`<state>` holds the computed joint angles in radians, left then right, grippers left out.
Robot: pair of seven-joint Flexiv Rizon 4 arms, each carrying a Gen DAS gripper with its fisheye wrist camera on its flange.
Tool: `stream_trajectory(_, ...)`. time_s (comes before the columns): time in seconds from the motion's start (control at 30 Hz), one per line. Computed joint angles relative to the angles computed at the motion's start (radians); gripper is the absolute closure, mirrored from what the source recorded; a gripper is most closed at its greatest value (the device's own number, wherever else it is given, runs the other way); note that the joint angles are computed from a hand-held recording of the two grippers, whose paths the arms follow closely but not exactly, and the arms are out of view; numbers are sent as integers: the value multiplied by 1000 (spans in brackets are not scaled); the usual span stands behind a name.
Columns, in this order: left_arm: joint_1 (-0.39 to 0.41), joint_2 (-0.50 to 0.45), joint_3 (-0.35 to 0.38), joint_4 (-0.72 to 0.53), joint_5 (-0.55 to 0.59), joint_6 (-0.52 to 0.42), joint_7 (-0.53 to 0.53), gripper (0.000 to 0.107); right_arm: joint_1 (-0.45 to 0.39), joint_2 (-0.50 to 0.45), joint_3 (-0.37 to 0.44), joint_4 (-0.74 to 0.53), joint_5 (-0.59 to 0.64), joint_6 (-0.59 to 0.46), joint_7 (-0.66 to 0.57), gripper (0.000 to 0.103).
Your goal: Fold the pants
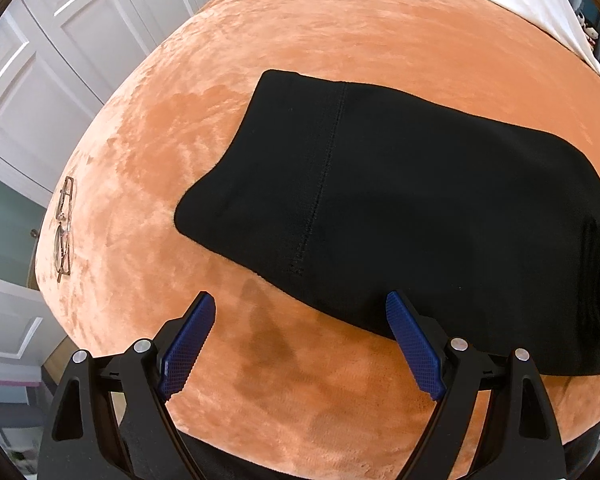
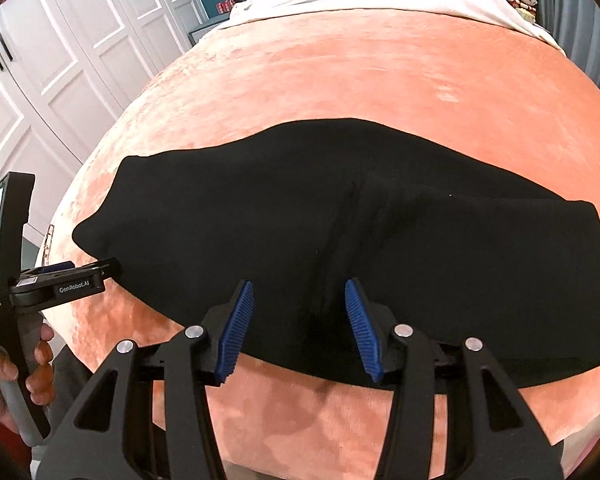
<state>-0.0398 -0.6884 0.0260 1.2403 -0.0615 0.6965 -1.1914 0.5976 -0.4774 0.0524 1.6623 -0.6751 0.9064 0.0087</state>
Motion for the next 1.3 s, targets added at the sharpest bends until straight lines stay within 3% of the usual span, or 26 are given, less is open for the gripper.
stream_trajectory(0.1,27,-11,-30,-16,-54,-36,16,22,4,18,-1,18,-9,-8,20,56)
stream_trajectory(0.17,73,-47,-77,-65,-161,-134,22,22,2,15,0,14,-11,-13,23,56)
stream_trajectory(0.23,99,-101,-91,-135,-236,-210,-32,22,2,24,0,21,-16,-21,32,53)
stream_trajectory(0.33,120,-175,-101,-220,-301,-247,-114,22,2,39,0,34,-33,-34,49,44)
stream_trajectory(0.5,148,-233,-147,-248,-399,-184,-176,17,-5,58,15,54,-32,-61,65,44)
stream_trajectory(0.53,145,-236,-150,-245,-403,-158,-176,22,-7,63,17,60,-30,-65,71,44)
stream_trajectory(0.6,124,-231,-127,-246,-350,-121,-177,85,-12,77,22,81,-29,-65,95,43)
stream_trajectory(0.7,134,-207,-153,-226,-391,-120,-158,92,-20,120,21,145,-53,-42,176,34)
stream_trajectory(0.87,64,31,-209,14,-360,159,115,92,-46,202,36,248,-125,-48,285,34)
stream_trajectory(0.97,37,186,-309,186,-457,242,331,91,-78,280,55,340,-177,-67,382,34)
stream_trajectory(1.03,-1,280,-347,297,-504,249,437,89,-107,353,79,419,-208,-92,466,34)
stream_trajectory(1.1,-63,335,-347,371,-478,181,475,69,-141,432,113,498,-199,-129,531,32)
stream_trajectory(1.17,-154,346,-306,432,-368,187,449,42,-175,498,147,567,-183,-151,582,32)
stream_trajectory(1.23,-252,337,-237,467,-221,212,372,42,-204,576,184,644,-135,-181,613,32)
stream_trajectory(1.3,-289,354,-205,508,-174,187,335,42,-225,629,211,691,-102,-197,632,32)
